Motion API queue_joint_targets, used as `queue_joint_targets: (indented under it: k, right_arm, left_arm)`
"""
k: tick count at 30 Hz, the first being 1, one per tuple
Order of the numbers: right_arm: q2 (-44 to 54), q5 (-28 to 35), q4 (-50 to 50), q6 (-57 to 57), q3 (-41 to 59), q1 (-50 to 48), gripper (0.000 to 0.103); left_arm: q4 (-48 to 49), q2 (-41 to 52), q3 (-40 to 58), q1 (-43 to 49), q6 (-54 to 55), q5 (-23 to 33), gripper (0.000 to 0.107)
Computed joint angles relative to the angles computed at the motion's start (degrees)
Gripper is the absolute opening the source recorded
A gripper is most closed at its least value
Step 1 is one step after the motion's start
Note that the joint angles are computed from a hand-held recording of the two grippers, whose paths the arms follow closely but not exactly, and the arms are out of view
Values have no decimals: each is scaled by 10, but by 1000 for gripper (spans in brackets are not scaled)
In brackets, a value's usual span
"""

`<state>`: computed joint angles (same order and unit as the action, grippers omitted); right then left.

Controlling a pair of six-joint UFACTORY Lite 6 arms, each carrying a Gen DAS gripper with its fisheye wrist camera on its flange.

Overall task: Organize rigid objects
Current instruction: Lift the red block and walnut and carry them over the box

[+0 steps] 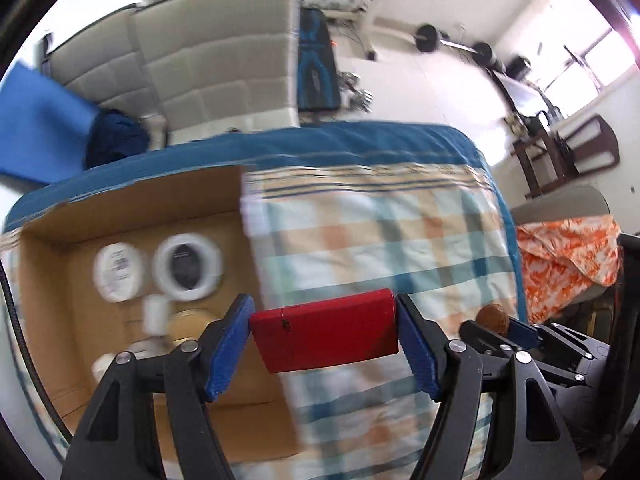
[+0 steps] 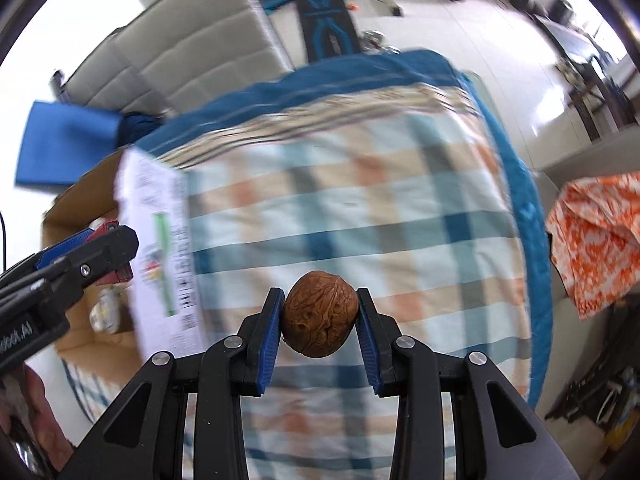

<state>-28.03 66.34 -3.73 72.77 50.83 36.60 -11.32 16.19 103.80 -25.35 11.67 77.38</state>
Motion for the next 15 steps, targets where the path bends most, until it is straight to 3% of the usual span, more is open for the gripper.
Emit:
queue_joint_targets:
  k: [9, 15]
  right_arm:
    - [328, -47, -13, 65, 306, 120, 38]
    - [512, -56, 18, 62, 470, 149, 38]
  left_arm:
    - [5, 56, 83, 243, 155, 44, 69]
    - [23, 143, 137, 326, 211, 43, 69]
